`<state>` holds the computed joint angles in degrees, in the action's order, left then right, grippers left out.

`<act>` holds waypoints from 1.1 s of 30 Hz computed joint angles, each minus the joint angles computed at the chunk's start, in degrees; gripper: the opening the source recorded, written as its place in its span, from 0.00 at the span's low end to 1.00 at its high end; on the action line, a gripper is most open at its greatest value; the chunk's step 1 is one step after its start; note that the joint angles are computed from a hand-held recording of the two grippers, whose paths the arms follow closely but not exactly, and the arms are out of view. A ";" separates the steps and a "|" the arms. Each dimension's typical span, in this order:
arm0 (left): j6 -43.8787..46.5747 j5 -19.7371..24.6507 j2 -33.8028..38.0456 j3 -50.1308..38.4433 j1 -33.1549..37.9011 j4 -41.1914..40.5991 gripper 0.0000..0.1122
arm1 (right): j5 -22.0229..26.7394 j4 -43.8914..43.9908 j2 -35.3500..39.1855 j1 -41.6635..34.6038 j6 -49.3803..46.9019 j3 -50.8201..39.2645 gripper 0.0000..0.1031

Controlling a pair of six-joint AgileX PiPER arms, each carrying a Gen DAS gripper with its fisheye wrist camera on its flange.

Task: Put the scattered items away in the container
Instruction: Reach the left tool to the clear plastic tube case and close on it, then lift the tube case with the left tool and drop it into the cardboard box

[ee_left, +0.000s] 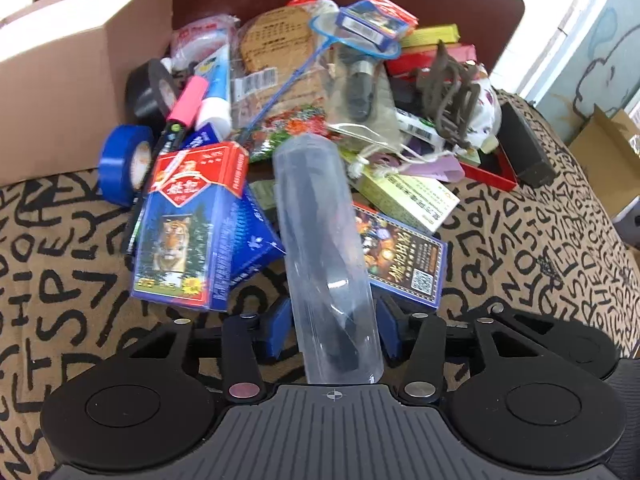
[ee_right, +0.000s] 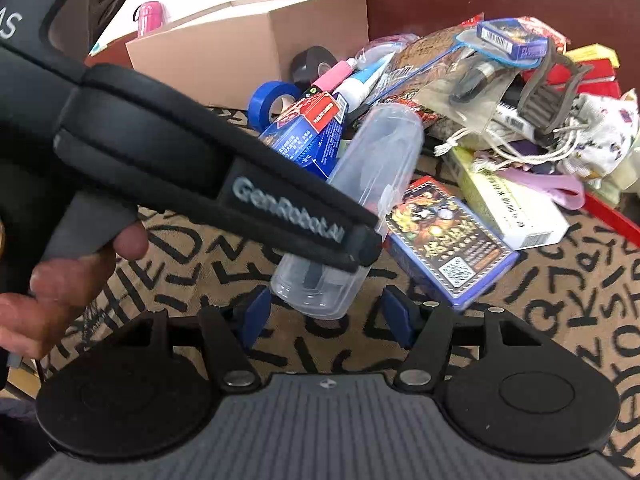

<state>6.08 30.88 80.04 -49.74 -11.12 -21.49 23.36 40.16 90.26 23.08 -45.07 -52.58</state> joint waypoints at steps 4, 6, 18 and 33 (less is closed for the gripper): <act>4.01 1.78 0.61 -0.44 2.22 -4.29 0.46 | -1.47 3.71 2.37 1.04 -0.48 -1.55 0.73; 4.49 2.20 0.66 -0.56 2.56 -4.74 0.47 | -2.42 7.02 3.02 1.59 -2.20 -1.41 0.75; 10.75 6.76 -7.15 7.01 3.43 -16.70 0.51 | 2.98 -2.33 -5.19 -1.99 -2.72 5.10 0.56; -4.81 -2.80 -2.43 5.56 -1.01 -4.25 0.53 | 4.53 -5.72 -0.89 -2.11 3.15 0.51 0.67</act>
